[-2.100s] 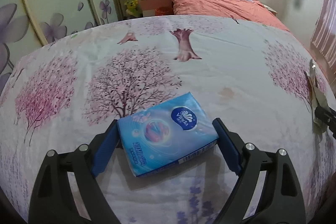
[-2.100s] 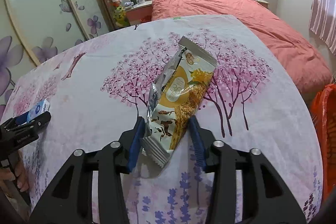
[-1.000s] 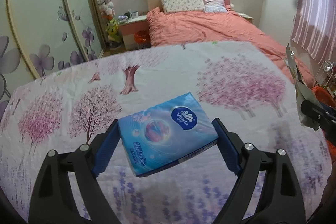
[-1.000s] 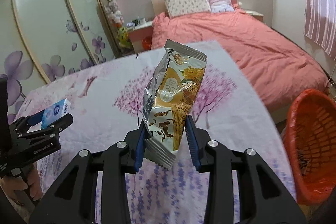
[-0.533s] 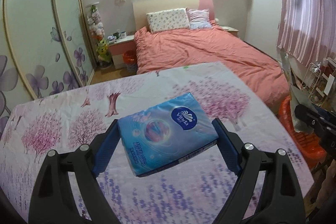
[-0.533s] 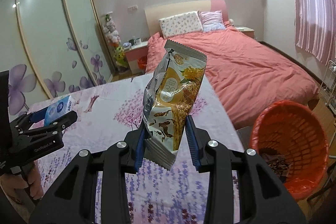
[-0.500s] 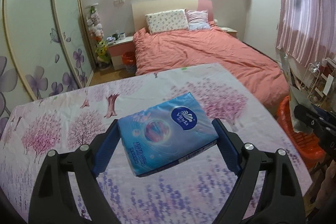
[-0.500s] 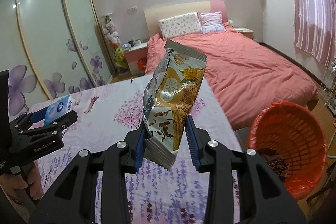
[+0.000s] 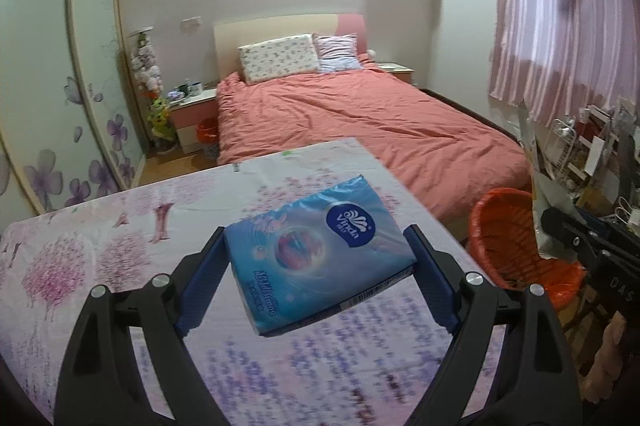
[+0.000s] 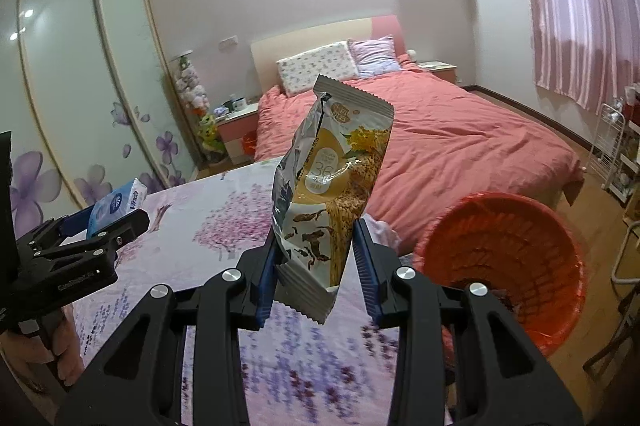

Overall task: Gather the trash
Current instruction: 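Carry the tissue pack with the left tool while the right tool carries the snack bag, then open the left tool over the basket while the right tool drops the snack bag in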

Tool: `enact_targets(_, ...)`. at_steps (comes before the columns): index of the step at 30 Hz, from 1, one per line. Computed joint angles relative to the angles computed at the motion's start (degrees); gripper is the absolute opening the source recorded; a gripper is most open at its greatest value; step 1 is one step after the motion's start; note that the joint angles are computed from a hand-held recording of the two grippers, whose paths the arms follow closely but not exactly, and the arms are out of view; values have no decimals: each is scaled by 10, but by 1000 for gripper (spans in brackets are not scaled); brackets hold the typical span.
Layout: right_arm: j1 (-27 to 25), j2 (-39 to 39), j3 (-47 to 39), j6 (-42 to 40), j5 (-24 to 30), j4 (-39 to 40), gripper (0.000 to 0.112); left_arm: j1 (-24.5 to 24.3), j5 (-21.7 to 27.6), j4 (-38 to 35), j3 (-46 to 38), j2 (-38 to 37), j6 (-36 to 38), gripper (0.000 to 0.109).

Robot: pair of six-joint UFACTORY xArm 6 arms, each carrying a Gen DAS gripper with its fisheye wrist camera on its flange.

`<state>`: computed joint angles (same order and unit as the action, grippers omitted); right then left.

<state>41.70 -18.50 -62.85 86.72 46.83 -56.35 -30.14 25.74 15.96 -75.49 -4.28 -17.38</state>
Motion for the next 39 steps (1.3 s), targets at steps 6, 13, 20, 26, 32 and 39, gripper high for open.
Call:
enact_targets(6,-12,-42,42,22,15,-5,36,-45,-4,-7,-29,29,3,84)
enact_targets(13,-42,-96,101,48,19,-5,36,-97,-6,-44,-80,84,25,84)
enact_targets(20,-86,-132,150,53,2,14,36,-142,2,-84,-154,162,53,84)
enact_targets(26,-111,-154,182,57,-15,28,36,-168,27,-88,-228,234,60,84)
enact_targets(32,-133,-165,202,56,-33,39,36,-175,56,-107,-296,295,74,84)
enact_targets(39,-162,-177,227,39,-63,62,37,-182,79,-123,-360,348,93,84)
